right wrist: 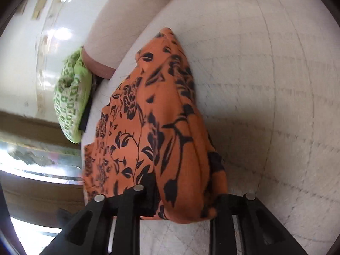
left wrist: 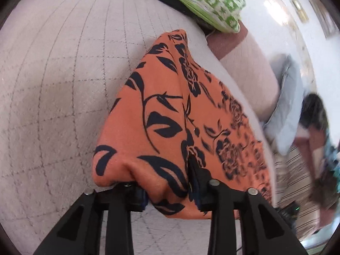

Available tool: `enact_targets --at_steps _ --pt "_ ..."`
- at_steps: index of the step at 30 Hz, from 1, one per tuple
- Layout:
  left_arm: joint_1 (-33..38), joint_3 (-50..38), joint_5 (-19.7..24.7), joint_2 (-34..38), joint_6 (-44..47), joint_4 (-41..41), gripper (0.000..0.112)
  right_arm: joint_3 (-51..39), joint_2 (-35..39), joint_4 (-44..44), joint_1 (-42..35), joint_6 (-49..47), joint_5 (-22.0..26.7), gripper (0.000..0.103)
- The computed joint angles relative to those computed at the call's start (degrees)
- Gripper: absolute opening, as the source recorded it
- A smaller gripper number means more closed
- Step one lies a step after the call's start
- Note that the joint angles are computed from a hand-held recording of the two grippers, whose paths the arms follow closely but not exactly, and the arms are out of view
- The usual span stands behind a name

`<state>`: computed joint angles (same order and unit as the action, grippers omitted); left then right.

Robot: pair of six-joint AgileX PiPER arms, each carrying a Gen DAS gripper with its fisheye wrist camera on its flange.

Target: Fold small clothes

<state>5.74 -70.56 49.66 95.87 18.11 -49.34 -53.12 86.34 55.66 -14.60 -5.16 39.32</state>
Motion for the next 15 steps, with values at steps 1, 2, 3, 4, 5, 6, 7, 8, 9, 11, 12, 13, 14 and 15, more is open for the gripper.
enact_targets --at_steps 1,2,3,4,5,6,7,8,9,11,12,13,14,15 --pt "0.3 -0.6 1.1 0.5 0.3 -0.8 0.046 -1.3 -0.4 -3.3 0.5 2.3 1.0 0.032" --pt "0.2 -0.9 1.3 0.5 -0.1 -1.0 0.049 -2.4 -1.1 -6.1 1.0 4.2 2.2 0.034" --pt "-0.2 -0.9 0.7 0.4 -1.2 -0.7 0.049 -3.5 -1.6 -8.6 1.4 6.3 4.0 0.039" --pt "-0.7 -1.0 0.1 0.3 -2.1 -0.2 0.049 -4.3 -2.0 -10.2 1.5 8.1 5.6 0.047" --pt "-0.9 -1.0 -0.3 0.1 -2.3 0.0 0.048 -4.4 -3.2 -10.6 1.5 8.6 6.8 0.06" --pt "-1.8 -1.8 -1.0 0.3 -3.1 0.5 0.048 -4.4 -4.1 -10.9 1.6 8.5 7.6 0.061" --pt "-2.3 -1.5 -1.8 -0.2 -3.0 0.5 0.048 -4.9 -4.7 -11.6 1.9 8.2 9.1 0.061" --pt "-2.7 -1.4 -2.7 -0.6 -3.1 0.7 0.042 -5.9 -5.0 -12.6 2.7 7.9 10.8 0.061" --pt "-3.1 -1.3 -3.5 -1.1 -3.5 1.3 0.03 -7.1 -5.2 -13.2 3.6 6.9 12.4 0.061" --pt "-3.9 -1.3 -5.0 -2.0 -4.6 3.7 0.025 -9.9 -5.0 -13.3 6.0 5.0 14.0 0.06" --pt "-4.4 -1.3 -5.7 -2.2 -5.0 4.7 0.023 -10.5 -5.5 -12.8 7.5 4.6 12.2 0.057" --pt "-5.2 -1.4 -6.5 -2.4 -6.1 6.7 0.022 -10.6 -5.6 -11.3 9.0 3.9 9.4 0.055" --pt "-6.0 -1.4 -7.2 -2.6 -7.4 9.0 0.021 -10.8 -5.2 -9.8 9.8 2.5 7.6 0.049" --pt "-6.9 -1.6 -7.9 -2.6 -9.1 11.6 0.021 -11.6 -3.9 -9.4 11.6 2.1 4.8 0.038"
